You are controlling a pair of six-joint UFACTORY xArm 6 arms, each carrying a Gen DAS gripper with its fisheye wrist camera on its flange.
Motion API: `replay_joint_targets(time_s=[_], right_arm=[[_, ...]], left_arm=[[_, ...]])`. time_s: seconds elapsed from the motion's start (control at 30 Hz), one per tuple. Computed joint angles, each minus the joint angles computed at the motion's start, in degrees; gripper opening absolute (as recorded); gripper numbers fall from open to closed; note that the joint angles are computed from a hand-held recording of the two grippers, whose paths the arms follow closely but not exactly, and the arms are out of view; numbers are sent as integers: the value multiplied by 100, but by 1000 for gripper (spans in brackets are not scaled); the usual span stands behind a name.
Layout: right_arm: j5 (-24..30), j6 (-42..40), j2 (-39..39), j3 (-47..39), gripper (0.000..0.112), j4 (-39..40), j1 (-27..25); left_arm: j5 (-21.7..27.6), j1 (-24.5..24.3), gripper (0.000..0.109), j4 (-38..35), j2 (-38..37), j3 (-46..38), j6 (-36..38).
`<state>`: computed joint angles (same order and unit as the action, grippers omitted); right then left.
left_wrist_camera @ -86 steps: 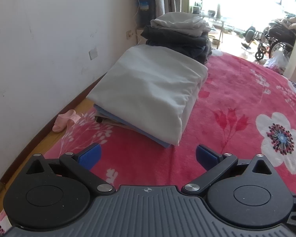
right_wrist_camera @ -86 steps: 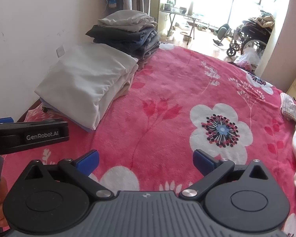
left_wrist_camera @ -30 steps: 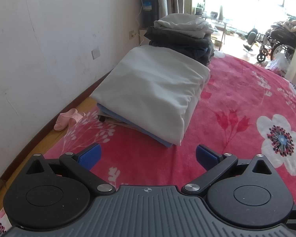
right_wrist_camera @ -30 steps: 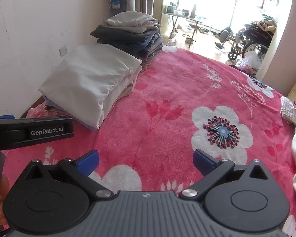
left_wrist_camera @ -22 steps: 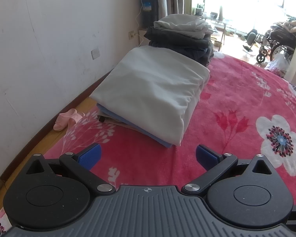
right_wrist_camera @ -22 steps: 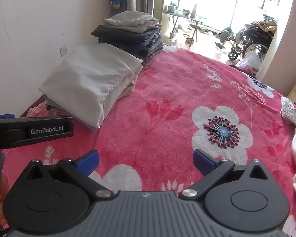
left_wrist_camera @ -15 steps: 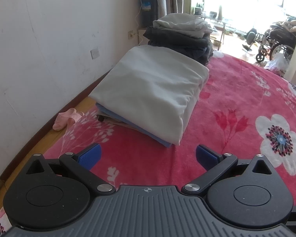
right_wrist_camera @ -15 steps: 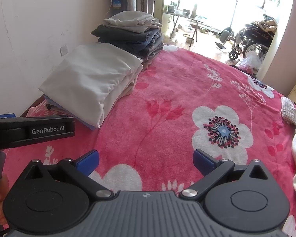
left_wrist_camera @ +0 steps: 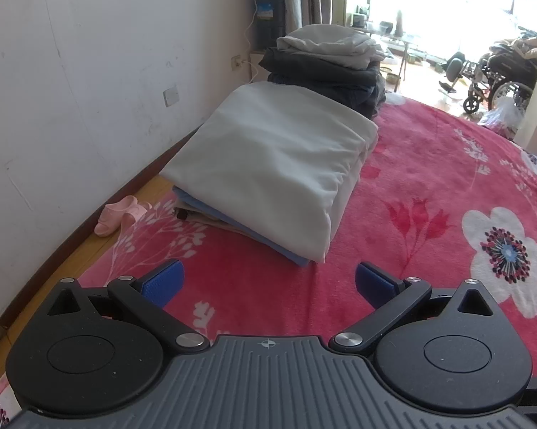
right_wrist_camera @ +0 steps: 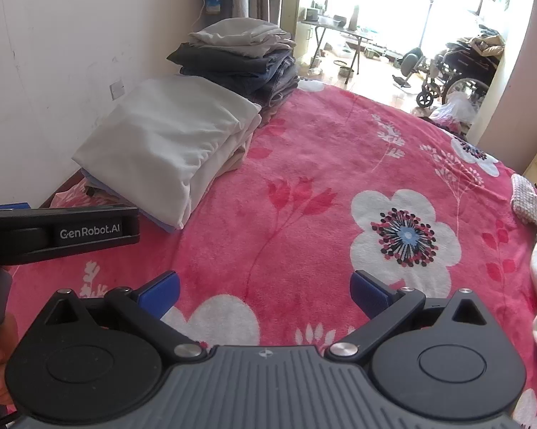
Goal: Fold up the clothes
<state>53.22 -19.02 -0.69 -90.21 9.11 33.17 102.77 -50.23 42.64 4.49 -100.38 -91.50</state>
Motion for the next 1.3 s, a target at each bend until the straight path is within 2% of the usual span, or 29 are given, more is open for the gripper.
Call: replay_joint_targets(time_s=[1.3], right_arm=[[24, 28, -42, 70, 103, -37, 54]], left_arm=[[46, 0, 103, -38, -27, 1, -59]])
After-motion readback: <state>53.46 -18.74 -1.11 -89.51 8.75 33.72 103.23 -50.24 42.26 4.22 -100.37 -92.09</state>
